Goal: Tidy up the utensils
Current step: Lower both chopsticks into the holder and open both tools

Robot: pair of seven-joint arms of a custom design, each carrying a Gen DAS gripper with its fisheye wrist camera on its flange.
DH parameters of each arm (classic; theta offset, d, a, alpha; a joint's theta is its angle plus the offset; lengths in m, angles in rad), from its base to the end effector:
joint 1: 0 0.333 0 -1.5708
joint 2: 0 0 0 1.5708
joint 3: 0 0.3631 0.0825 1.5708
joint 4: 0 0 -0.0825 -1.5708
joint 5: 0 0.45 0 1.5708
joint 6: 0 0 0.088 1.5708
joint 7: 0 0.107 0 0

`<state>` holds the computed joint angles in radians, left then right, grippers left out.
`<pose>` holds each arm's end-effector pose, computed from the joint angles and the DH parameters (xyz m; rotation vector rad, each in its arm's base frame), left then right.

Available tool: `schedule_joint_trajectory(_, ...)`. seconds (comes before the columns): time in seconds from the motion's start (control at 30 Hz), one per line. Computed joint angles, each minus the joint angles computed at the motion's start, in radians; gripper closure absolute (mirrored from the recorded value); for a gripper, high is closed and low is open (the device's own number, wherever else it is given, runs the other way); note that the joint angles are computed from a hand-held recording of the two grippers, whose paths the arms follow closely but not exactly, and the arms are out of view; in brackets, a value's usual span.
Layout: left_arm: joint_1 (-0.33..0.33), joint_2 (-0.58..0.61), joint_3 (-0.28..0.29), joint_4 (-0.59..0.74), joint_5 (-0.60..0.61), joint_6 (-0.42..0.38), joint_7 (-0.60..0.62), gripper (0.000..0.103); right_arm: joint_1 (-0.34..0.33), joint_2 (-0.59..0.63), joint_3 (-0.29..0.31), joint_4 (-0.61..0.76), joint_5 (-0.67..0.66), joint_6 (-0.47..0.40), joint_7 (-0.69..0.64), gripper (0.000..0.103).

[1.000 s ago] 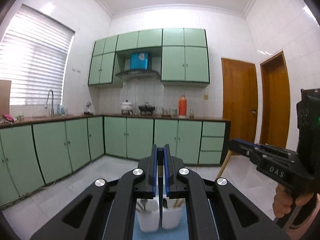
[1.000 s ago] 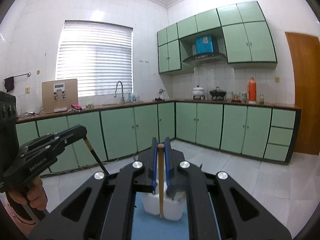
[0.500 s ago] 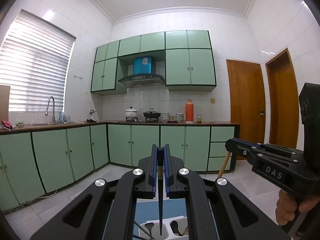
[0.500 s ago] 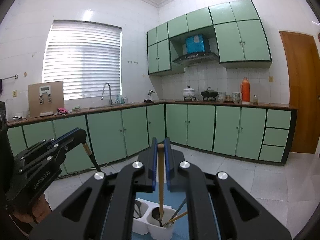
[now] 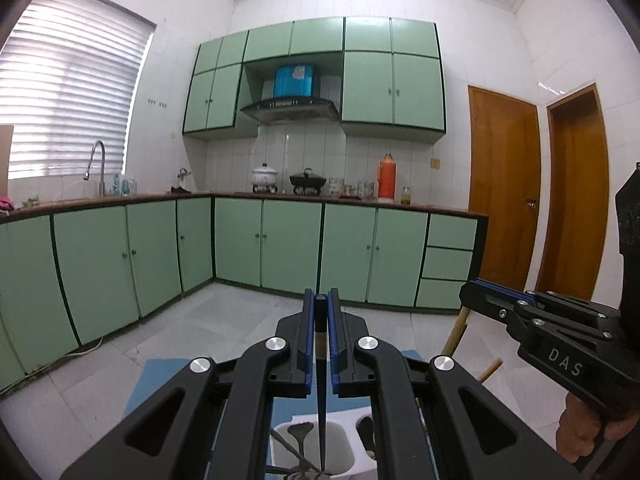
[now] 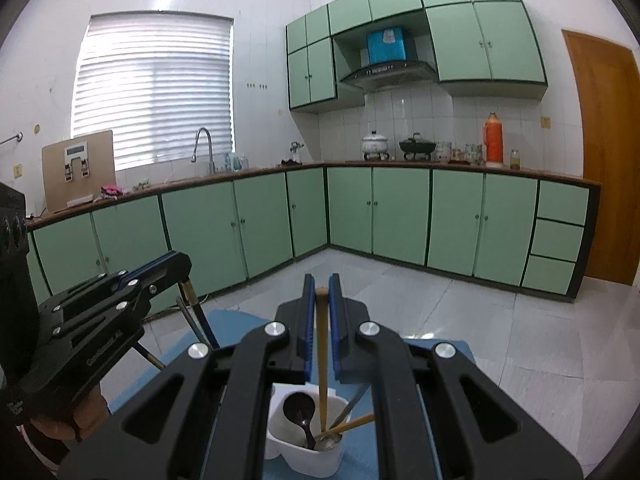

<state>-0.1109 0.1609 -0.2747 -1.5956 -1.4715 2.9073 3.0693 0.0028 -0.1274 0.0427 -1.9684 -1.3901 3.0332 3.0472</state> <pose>0.6947 -0.1987 0.6604 -0.9970 1.8178 -1.5529 0.6027 0.1037 0.6448 -1.3343 1.5013 -1.0703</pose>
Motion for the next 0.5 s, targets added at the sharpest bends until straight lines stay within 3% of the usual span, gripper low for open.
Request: schedule_joint_trajectory(0.5,0.012,0.022,-0.011,-0.026,0.112,0.0,-0.105,0.097,0.025,0.033,-0.006,-0.017,0.066,-0.018,-0.058,0.097)
